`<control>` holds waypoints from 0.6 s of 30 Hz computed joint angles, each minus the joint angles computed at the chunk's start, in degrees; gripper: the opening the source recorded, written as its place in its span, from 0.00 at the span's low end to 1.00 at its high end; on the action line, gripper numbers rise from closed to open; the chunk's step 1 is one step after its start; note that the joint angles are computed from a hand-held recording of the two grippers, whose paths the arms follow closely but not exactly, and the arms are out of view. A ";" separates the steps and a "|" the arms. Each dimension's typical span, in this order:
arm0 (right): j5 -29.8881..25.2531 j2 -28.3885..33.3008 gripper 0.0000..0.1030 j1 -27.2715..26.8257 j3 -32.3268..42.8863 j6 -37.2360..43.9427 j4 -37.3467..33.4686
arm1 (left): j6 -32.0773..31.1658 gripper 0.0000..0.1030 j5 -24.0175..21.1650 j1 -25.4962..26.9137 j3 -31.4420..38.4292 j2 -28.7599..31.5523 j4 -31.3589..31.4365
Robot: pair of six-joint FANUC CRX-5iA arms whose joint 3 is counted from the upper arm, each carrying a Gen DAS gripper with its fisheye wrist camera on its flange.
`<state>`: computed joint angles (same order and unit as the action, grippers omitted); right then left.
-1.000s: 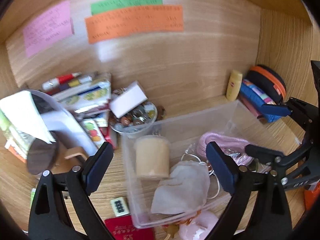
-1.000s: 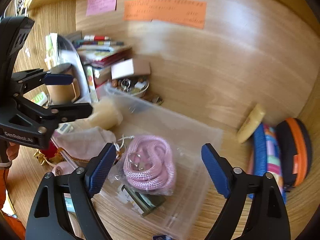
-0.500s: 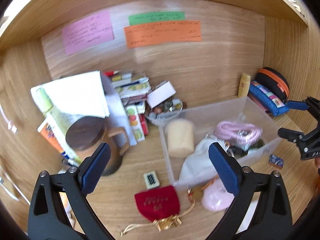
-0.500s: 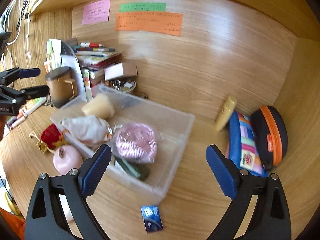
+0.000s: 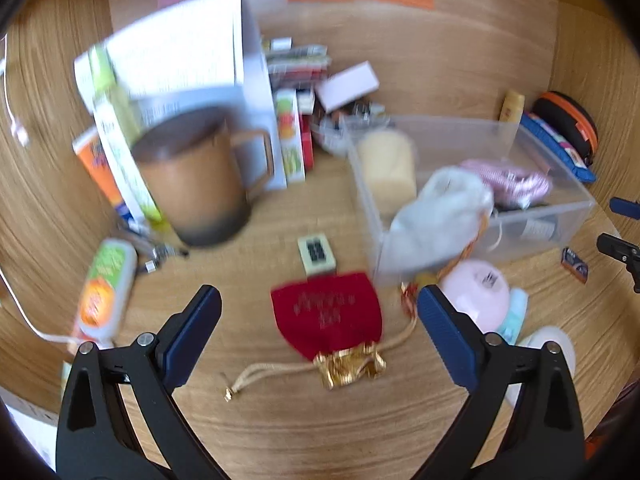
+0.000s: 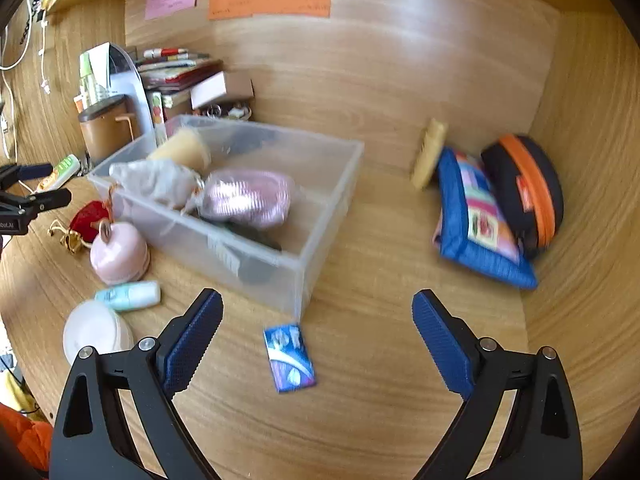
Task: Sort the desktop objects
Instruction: 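Grasp the red velvet pouch with the left gripper while the right grasps the blue Max box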
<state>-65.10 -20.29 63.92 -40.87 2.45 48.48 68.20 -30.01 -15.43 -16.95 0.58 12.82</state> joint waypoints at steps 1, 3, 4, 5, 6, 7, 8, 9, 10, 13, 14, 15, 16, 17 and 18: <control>0.12 0.00 0.92 0.11 -0.13 -0.24 -0.77 | 0.08 0.97 -0.47 0.10 0.01 0.35 0.18; 0.19 0.19 0.92 0.34 -0.22 -0.47 -2.40 | 0.94 0.97 -1.76 0.11 0.48 1.27 -0.54; 0.31 0.27 0.92 0.38 -0.25 -0.50 -2.99 | 1.57 0.97 -2.15 0.02 0.65 1.58 -1.15; 0.63 0.35 0.92 0.39 -0.33 -0.46 -3.70 | 2.05 0.97 -2.62 -0.06 0.85 1.98 -1.65; 0.67 0.40 0.92 0.60 -0.40 -0.59 -4.20 | 2.22 0.97 -2.86 -0.05 0.90 2.15 -1.79; 0.89 0.50 0.92 0.66 -0.42 -0.56 -4.76 | 2.41 0.97 -3.10 -0.06 1.00 2.43 -1.87; 1.08 0.63 0.92 0.72 -0.43 -0.50 -5.25 | 2.71 0.97 -3.36 -0.04 1.06 2.71 -1.94; 1.11 0.85 0.92 0.82 -0.40 -0.53 -5.65 | 2.52 0.97 -3.46 0.04 1.07 2.97 -1.84; 1.20 1.00 0.92 0.95 -0.49 -0.61 -5.88 | 2.59 0.97 -3.75 0.07 1.26 3.27 -2.00; 1.98 1.33 0.92 0.81 -0.68 0.24 -6.32 | 3.53 0.97 -5.51 0.33 2.35 4.59 -2.21; 1.80 1.67 0.92 0.74 -0.70 0.18 -6.04 | 4.11 0.97 -6.24 0.39 2.94 5.19 -2.44; 1.34 2.02 0.92 0.72 -0.83 -0.35 -5.24 | 5.35 0.97 -6.74 0.33 3.55 5.69 -3.17; 1.32 2.11 0.92 0.60 -0.95 -0.49 -4.86 | 7.44 0.97 -7.27 0.14 4.38 6.22 -4.71; 1.75 2.03 0.91 0.26 -0.96 0.00 -5.05 | 7.71 0.97 -6.96 0.26 4.24 6.35 -4.30; 2.32 1.85 0.90 -0.11 -0.97 0.48 -5.45 | 7.56 0.97 -7.00 0.36 4.20 6.46 -3.85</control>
<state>-62.78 -18.44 63.80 -41.84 2.93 43.03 75.76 -37.01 -15.07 -12.75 7.03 8.97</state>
